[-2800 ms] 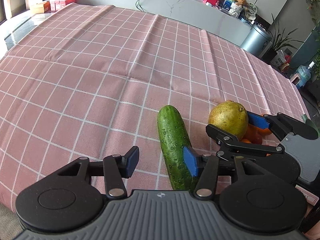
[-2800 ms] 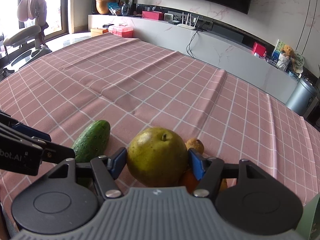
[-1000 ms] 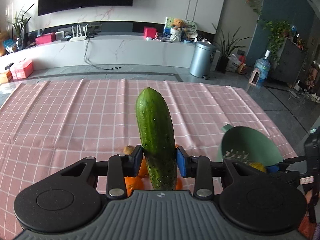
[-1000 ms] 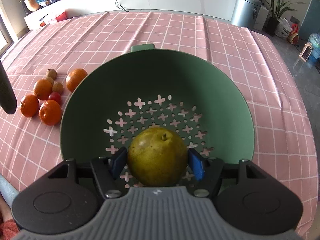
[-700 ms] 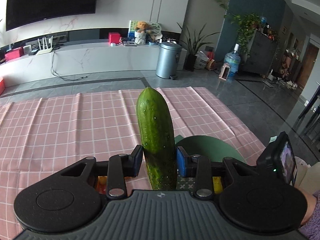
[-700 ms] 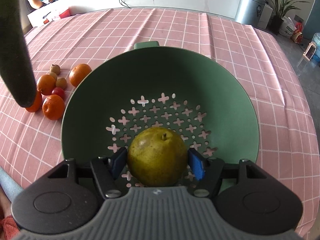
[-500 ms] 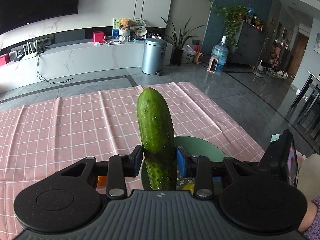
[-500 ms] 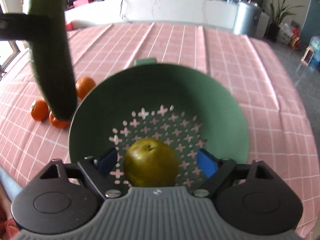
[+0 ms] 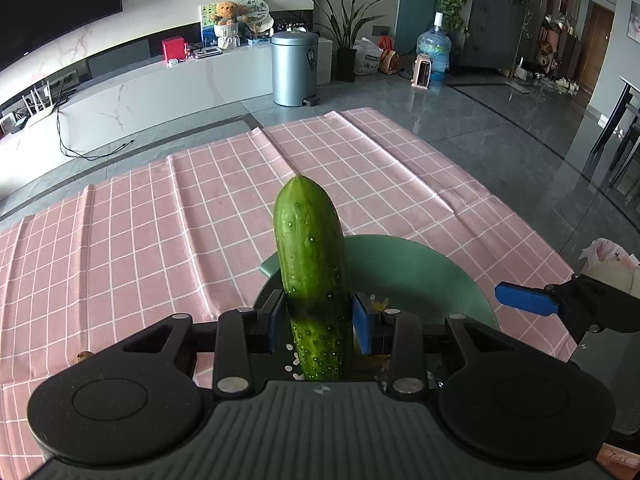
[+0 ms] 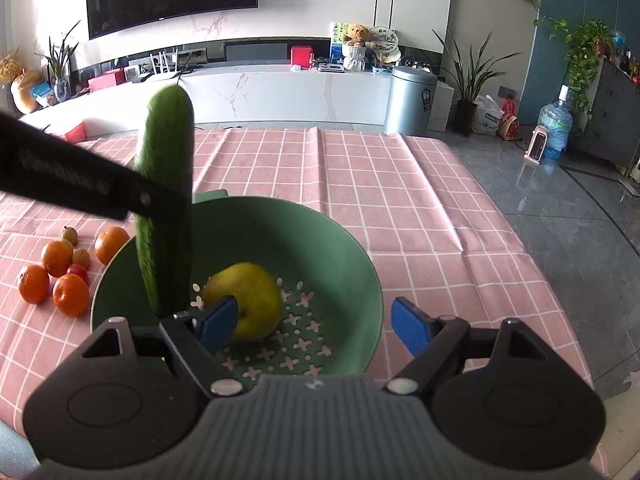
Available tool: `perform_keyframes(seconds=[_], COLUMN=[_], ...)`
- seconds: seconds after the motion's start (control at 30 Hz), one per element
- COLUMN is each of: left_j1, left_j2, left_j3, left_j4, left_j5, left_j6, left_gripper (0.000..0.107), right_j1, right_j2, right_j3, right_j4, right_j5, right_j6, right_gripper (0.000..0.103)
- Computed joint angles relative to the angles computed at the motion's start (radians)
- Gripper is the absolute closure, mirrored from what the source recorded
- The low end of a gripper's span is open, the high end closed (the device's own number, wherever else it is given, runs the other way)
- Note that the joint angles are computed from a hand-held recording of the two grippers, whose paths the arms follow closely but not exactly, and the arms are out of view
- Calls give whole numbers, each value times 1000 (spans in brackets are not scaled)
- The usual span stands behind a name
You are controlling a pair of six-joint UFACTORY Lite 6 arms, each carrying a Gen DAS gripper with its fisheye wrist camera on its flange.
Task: Organize fruits
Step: 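Grasp the cucumber with the left gripper and lower it into the colander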
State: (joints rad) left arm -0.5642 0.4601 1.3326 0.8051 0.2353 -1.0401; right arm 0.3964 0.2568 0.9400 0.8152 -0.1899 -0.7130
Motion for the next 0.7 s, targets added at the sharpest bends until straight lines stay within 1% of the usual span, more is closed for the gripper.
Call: perform_keyframes(seconds=[0.1,0.23,0.33,0.4,0.47,0.57,0.63,0.7], left_j1=[3,4,10,12,18,20,24,29], left_j2=[35,77,113,123,130,151,168,190], left_j3=[24,53,81,85,94,118,133,157], left_j4=[-79,-121,-163,-139,-168,-186,-187,-214], left_j5=[4,19,24,17,14,13,6,4], left_j6=[74,124,169,147,175,202,209,234], left_gripper=[67,67,67,67,67,67,67,67], right_j1=[-12,-27,-40,-47,-50,-50,-45,-44], right_j2=[31,46,65,63,54,57,53,56], right_j3=[34,52,68,63,52,55,56,60], right_j4=[26,28,-50,-88,-120,-89,10,59], right_j5=[26,51,67,70,69,70,71,74], right_j6=[-33,-34,50,96,136,113,17,-33], right_gripper=[23,23,23,23,22,22,22,21])
